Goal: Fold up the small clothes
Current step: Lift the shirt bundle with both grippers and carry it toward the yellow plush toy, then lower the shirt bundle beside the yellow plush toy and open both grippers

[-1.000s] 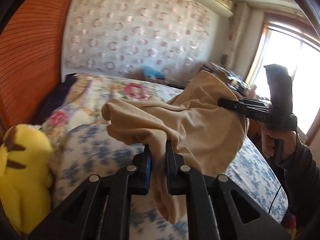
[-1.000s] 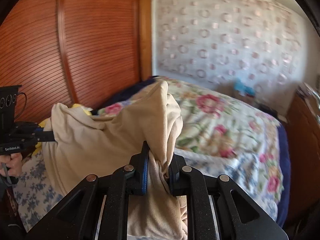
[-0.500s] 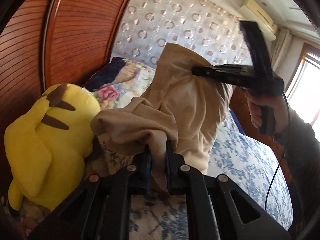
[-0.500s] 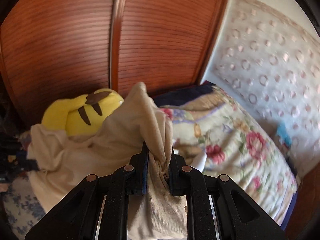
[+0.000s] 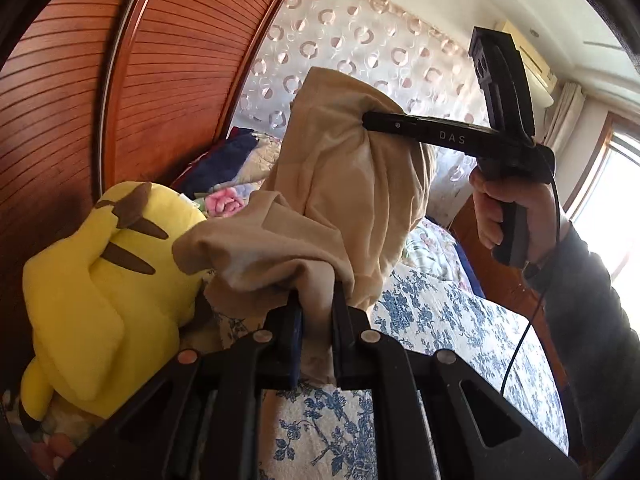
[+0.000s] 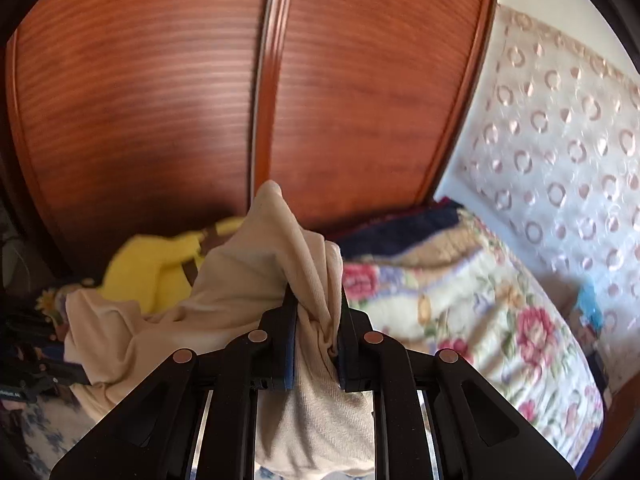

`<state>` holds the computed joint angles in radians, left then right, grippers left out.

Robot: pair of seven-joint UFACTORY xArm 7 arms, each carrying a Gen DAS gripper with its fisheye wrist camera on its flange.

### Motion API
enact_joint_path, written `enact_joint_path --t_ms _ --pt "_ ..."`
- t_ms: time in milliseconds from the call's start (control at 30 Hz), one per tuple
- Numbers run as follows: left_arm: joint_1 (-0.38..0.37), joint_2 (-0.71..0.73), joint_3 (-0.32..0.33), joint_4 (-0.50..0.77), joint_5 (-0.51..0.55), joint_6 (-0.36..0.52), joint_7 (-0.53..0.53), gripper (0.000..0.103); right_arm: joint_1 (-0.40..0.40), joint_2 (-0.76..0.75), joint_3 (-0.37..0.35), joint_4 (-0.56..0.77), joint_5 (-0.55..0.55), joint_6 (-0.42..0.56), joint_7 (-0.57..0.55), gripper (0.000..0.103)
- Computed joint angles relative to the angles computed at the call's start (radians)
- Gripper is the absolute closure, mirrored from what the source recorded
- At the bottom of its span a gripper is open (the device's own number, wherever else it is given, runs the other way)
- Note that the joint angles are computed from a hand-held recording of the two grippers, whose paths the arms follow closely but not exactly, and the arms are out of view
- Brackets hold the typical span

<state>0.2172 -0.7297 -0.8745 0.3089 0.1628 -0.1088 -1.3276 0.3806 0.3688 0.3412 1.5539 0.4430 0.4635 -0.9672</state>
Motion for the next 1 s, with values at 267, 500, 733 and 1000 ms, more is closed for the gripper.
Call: enact_joint_path --t_ms 267,500,733,1000 --pt "-0.013 0.164 0.014 0.039 0.004 -0.059 0.067 0.094 -0.015 0.0 -0.058 -0.021 -0.071 0.092 0.046 0.091" --pt "0.113 0.317 -0.093 0.09 -0.045 -0.078 0.134 0.094 -0.008 0.102 -0.096 -0.008 -0.178 0.066 0.154 0.088" --pt "0.157 0.285 -0.13 0.108 -0.05 0.005 0.149 0.085 -0.053 0.054 -0.066 -0.131 -0.166 -0.165 0.277 0.057" --pt "0.082 0.138 -0.099 0.12 0.058 0.189 0.097 0.053 -0.214 -0.106 0.085 -0.36 0.144 -0.24 0.063 0.057"
